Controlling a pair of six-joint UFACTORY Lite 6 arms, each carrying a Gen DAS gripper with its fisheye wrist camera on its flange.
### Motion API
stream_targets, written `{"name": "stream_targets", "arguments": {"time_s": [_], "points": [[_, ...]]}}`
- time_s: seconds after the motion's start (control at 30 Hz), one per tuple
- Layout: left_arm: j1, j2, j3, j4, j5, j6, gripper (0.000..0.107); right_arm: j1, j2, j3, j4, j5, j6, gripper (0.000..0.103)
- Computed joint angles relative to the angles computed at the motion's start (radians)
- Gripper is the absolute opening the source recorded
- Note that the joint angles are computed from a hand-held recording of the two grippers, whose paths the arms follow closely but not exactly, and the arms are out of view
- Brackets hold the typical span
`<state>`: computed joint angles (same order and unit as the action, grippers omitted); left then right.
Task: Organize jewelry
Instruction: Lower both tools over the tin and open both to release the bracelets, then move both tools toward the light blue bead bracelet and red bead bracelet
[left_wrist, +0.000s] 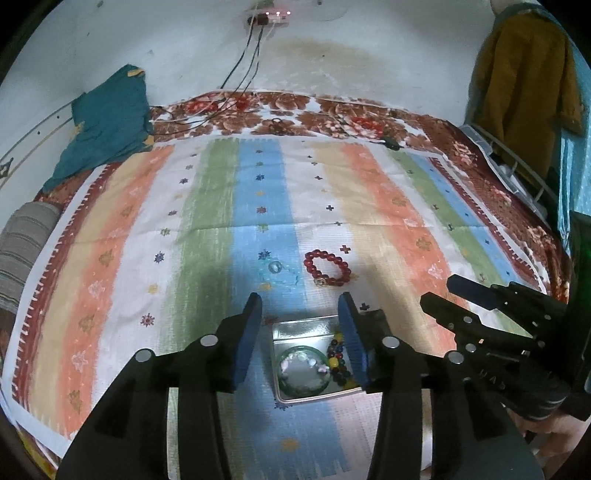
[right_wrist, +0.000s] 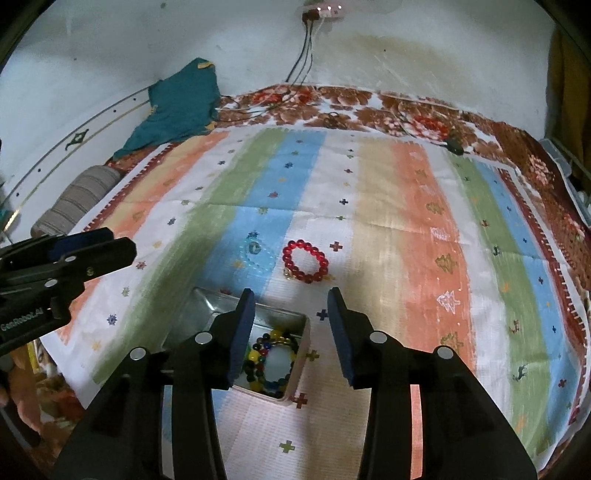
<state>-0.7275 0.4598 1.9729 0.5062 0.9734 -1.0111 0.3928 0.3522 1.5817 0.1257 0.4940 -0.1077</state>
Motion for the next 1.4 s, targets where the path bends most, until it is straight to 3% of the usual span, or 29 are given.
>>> {"name": "stream_targets", "arguments": {"time_s": [0.67, 1.4], "points": [[0.087, 0.094, 0.080, -0.089, 0.003, 0.069, 0.062, -0.046, 0.166, 0.212, 0.019, 0.091, -0.012, 0.066], [0.210, 0.341, 0.354, -0.162, 0.085, 0.173, 0.079, -0.073, 0.504, 0.665, -0.018, 0.249, 0.054, 0.079]]}}
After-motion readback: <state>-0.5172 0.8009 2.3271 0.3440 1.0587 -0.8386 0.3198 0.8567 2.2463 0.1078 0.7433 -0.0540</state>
